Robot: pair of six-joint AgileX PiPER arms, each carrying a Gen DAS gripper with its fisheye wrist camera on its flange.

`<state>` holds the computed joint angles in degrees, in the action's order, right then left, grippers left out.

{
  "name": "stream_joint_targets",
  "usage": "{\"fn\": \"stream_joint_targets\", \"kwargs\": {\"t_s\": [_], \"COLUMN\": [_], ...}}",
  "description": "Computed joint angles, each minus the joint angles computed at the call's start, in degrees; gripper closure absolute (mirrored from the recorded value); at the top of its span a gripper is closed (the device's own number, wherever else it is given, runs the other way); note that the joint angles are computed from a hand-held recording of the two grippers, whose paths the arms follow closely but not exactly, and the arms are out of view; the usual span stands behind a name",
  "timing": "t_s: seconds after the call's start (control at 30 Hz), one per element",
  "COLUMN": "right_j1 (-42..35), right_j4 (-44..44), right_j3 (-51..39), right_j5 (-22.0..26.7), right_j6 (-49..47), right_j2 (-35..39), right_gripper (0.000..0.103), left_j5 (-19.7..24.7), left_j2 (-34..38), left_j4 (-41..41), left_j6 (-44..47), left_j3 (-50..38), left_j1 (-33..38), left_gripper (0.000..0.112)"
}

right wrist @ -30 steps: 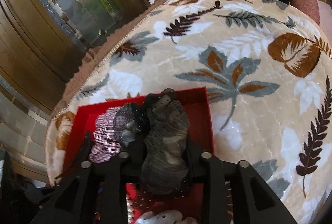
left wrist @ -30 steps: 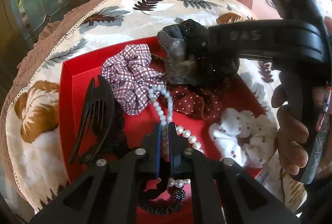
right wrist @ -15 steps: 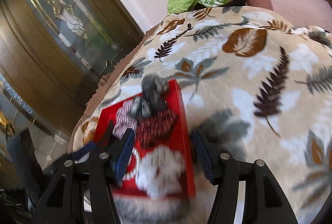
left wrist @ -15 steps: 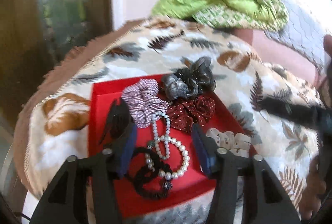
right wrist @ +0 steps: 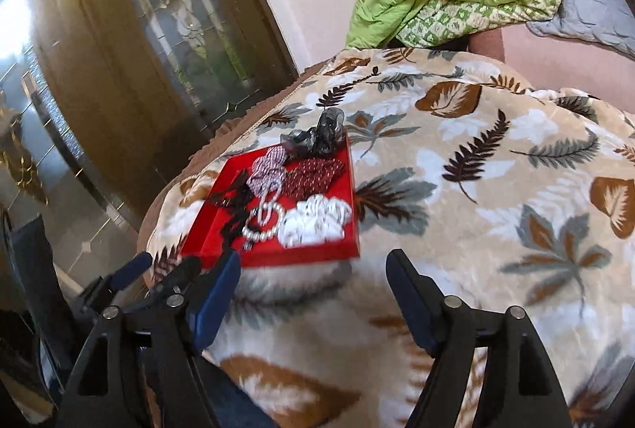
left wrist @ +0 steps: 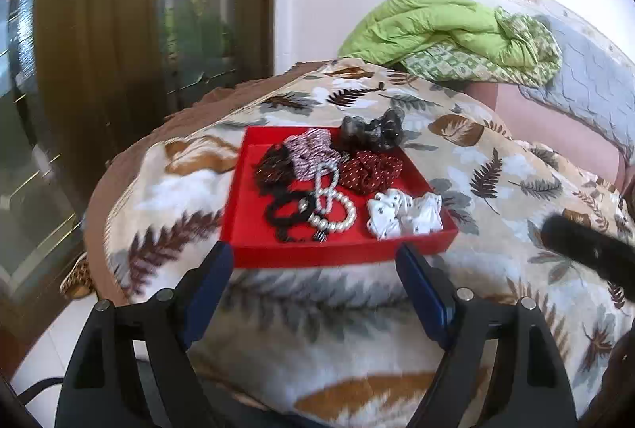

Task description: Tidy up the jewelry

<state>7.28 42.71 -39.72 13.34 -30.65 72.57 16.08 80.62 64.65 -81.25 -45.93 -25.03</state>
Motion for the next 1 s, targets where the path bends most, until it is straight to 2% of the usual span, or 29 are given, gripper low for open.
{"fn": "stream_joint_targets", "kwargs": {"t_s": [0.07, 0.13, 0.23, 0.37, 0.43, 0.63, 0.87, 1.0], "right_j1": [0.01, 0.74, 1.65, -0.83, -1.09, -1.29, -5.0, -4.79], "right_j4": [0.09, -4.09, -10.68, -4.84, -6.53, -11.97, -7.85, -9.17], "right_j3": [2.56, 4.55, 6.61, 8.68, 9.14, 9.71, 10.05, 10.22], "right_j5": [0.59, 0.65, 1.2, 4.55, 5.21, 5.86, 7.86, 7.28], "right_j6": [0.22, 4.81, 11.33, 5.29, 6.73, 11.6, 6.13, 7.2], "right_j2": [-3.25, -6.66, -11.41, -16.9, -18.87, -21.88, -22.56, -22.56], "right_gripper": [0.022, 0.022, 0.016, 0.016, 0.015, 0.015, 0.015, 0.014], "left_j5": [1.16, 3.49, 7.17, 13.01, 15.32, 18.26, 21.36, 23.6], "left_j2": [-3.07, -5.7, -9.24, -12.26, -13.05, -13.92, -14.92, -15.31], "left_j4": [-1.84, -2.59, -3.24, -4.06, -4.57, -7.42, -9.65, -8.93], "left_j6": [0.68, 0.51, 0.74, 3.06, 3.87, 6.62, 8.75, 8.02], "left_j3": [2.0, 3.14, 4.05, 3.35, 2.65, 0.65, -1.09, -0.91], "left_j1": [-0.79, -2.54, -5.96, -11.28, -13.44, -16.6, -19.5, -21.12], "left_gripper": [0.029, 0.029, 0.029, 0.029, 0.028, 0.028, 0.028, 0.028]}}
